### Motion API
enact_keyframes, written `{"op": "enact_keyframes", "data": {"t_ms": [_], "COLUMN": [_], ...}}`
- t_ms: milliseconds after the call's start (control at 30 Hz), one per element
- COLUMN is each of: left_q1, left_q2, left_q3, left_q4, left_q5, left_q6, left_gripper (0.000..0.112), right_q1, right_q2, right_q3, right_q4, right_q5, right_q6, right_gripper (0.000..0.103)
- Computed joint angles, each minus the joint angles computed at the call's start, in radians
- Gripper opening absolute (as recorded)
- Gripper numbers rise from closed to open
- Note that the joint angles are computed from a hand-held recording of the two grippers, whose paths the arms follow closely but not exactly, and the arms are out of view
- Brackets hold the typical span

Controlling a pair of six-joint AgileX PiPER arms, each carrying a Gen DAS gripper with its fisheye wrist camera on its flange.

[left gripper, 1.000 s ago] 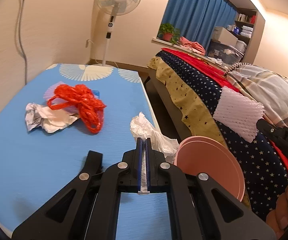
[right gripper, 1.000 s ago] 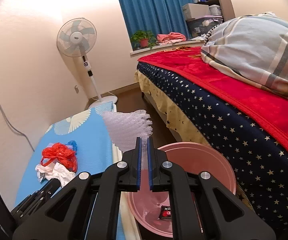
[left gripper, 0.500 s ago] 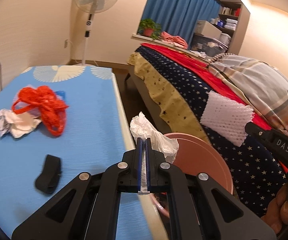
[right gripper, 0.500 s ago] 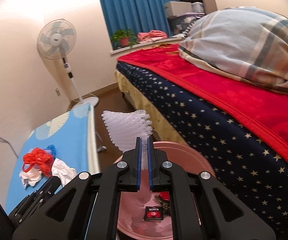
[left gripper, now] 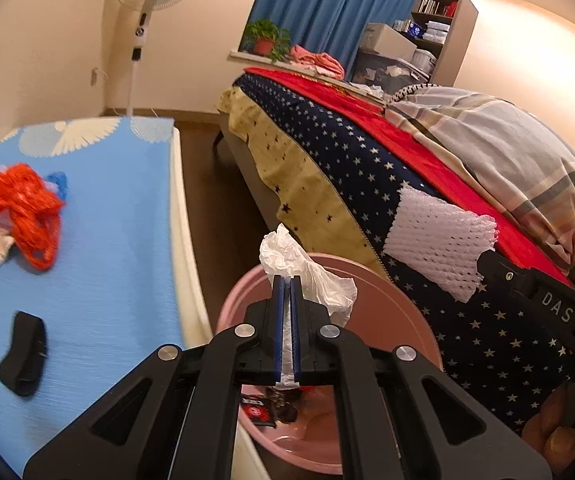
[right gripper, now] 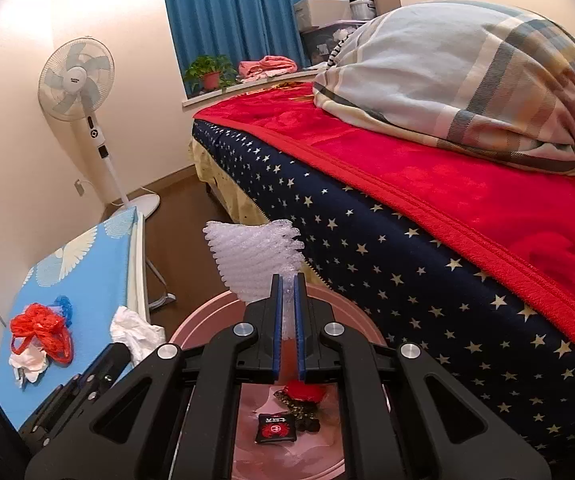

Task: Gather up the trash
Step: 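Carry both held items over the pink bin and open both tools, then return both tools to the pile and grasp the black strap with the right tool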

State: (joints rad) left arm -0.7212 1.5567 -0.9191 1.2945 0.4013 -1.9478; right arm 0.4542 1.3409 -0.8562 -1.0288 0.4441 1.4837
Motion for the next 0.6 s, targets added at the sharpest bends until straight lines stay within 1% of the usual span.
{"op": "enact_keyframes", "data": {"t_ms": [33,67,100,133,167,200,267,467,600], "left_q1": [0.01,0.019,0.027,0.035,0.041,0.046,0.048,0.05,0.052], "left_q2": [0.008,0.018,0.025,0.028,0.025,0.022,0.014,-0.043,-0.103], "left_q3": [-0.004,-0.01,-0.014,-0.01,-0.001,0.004,0.011,0.054,0.09], "left_q4": [-0.017,-0.049,-0.079,-0.09,-0.079,-0.082,-0.092,-0.08,-0.082], "left_q5": [-0.024,-0.041,-0.055,-0.069,-0.079,-0.084,-0.08,-0.053,-0.023], "left_q6": [0.015,0.045,0.071,0.074,0.053,0.047,0.049,0.034,0.045], "left_gripper": [0.004,0.008,0.019,0.025,0.029,0.029,0.029,0.029,0.029], "right_q1": [-0.004,-0.003,-0.004,-0.015,-0.027,-0.035,-0.041,-0.009,0.018], "right_q2": [0.001,0.005,0.009,0.008,0.006,0.005,0.002,-0.01,-0.02], "right_q3": [0.0,-0.003,-0.007,-0.006,-0.003,0.0,0.006,0.009,0.012], "right_q4": [0.001,0.002,0.009,0.023,0.042,0.052,0.056,0.044,0.026], "right_q5": [-0.001,0.013,0.023,0.019,0.011,0.006,0.002,0.01,0.014], "right_q6": [-0.004,-0.004,-0.007,-0.017,-0.024,-0.023,-0.017,-0.001,0.023], "right_gripper": [0.009,0.01,0.014,0.017,0.025,0.032,0.034,0.035,0.035]}}
